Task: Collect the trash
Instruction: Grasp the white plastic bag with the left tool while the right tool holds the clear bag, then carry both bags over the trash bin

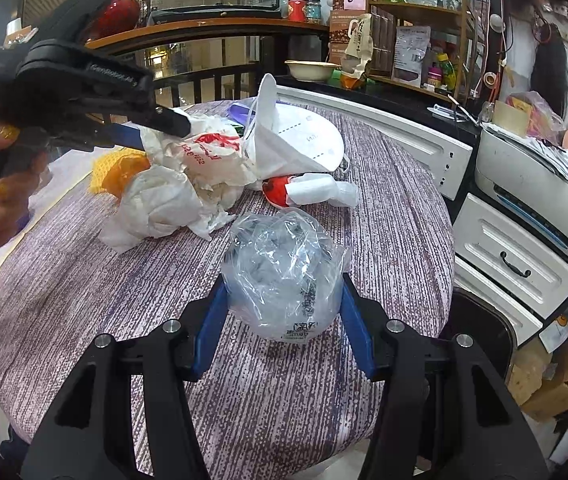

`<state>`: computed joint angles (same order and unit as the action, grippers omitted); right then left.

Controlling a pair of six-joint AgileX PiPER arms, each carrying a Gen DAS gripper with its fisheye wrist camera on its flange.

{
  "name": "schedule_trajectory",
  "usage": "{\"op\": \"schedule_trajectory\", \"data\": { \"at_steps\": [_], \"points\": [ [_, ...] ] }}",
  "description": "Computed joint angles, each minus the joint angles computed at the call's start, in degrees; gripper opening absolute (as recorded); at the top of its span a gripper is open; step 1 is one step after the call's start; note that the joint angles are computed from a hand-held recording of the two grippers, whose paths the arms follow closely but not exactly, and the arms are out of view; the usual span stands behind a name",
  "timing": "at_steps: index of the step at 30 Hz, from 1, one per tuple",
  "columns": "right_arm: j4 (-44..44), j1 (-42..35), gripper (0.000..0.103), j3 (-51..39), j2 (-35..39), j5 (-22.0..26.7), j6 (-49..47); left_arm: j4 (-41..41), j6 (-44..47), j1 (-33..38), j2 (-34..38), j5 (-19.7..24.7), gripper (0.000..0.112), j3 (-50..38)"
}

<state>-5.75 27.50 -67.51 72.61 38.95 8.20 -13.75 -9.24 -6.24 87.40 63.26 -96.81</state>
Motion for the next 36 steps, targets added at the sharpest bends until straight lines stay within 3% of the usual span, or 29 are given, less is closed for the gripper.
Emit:
{"op": "schedule_trajectory", "data": {
  "at_steps": [11,20,29,32,36],
  "points": [
    [2.4,-1.7,0.054,1.2,-2.1,-1.4,-1.0,7.5,-0.1,-3.2,-9.9,-6.0,0.035,4.2],
    [5.9,-5.6,0.054,3.6,-5.6,-2.8,-3.9,9.5,-0.1,-4.7,-14.6,-6.6,0.035,4.1],
    [9.4,-19.0,0.054,6.7,-8.8,-2.3,-9.3,14.3,-5.1,-16.6,-15.1,-8.6,0.035,5.1],
    [8.2,-24.5,0.054,8.2,-7.7,-3.5,-10.2,15.4,-6.7,-21.3,-13.9,-9.8,0.035,5.5],
    [14.8,-33.8,0.054,10.3,-2.1,-4.6,-18.0,17.1,-9.2,-27.2,-10.7,-10.4,0.035,4.7]
  ]
}}
